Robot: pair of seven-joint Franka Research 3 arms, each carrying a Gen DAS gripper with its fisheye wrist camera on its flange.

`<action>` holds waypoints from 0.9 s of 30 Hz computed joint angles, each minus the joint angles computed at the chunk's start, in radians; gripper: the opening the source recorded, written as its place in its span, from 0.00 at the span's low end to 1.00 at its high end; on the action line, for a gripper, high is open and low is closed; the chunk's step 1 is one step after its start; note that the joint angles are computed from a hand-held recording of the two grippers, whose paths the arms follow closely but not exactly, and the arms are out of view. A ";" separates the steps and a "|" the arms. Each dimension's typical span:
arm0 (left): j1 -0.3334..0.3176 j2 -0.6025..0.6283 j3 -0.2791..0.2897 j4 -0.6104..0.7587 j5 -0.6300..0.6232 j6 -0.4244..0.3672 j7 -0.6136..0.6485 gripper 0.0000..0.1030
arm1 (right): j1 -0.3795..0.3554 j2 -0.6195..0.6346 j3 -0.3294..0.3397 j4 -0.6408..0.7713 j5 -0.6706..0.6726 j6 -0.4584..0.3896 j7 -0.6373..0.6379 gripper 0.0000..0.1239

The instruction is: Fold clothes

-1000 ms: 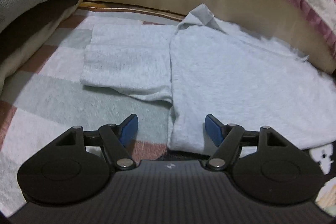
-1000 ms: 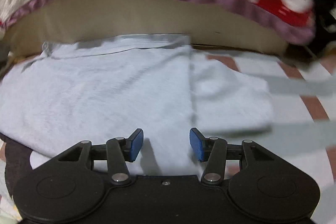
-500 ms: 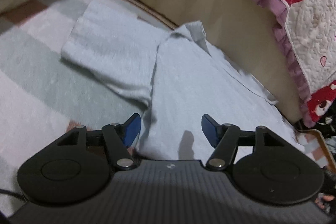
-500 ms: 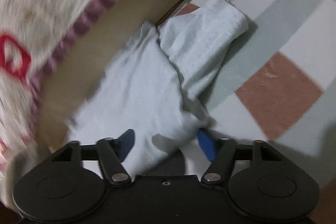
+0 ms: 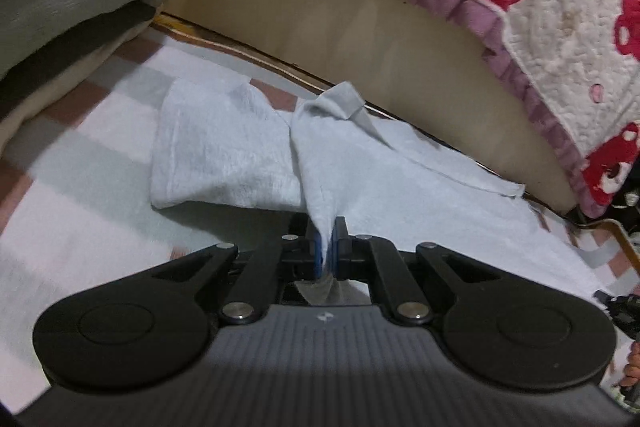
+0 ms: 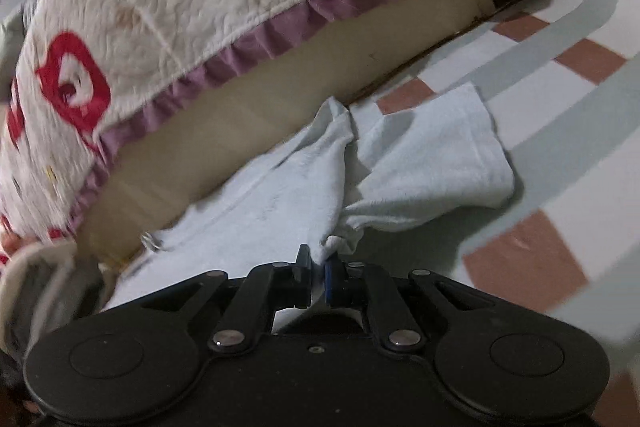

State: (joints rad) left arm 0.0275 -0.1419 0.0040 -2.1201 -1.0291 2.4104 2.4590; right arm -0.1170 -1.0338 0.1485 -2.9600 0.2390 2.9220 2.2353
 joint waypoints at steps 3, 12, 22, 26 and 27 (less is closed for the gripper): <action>0.024 -0.050 0.015 -0.063 0.118 -0.042 -0.030 0.05 | 0.019 -0.093 0.012 -0.004 -0.026 -0.195 0.000 0.05; 0.005 -0.120 0.051 -0.114 0.353 0.063 -0.162 0.09 | 0.012 -0.058 0.137 0.113 -0.309 -0.575 -0.058 0.10; -0.028 -0.053 0.059 -0.091 0.126 -0.005 0.052 0.34 | 0.058 -0.053 0.028 0.102 -0.397 -0.421 -0.102 0.26; -0.002 -0.047 0.057 -0.089 0.112 -0.061 0.047 0.14 | 0.037 0.015 -0.006 0.082 -0.348 -0.338 -0.161 0.27; 0.006 -0.047 0.061 -0.082 0.112 -0.092 0.049 0.00 | 0.045 0.014 -0.022 0.072 -0.321 -0.325 -0.169 0.27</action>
State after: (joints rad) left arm 0.0336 -0.1888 0.0652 -2.2017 -0.9171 2.3179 2.5079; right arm -0.0718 -1.0195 0.1270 -2.8882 -0.0818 2.5971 2.0665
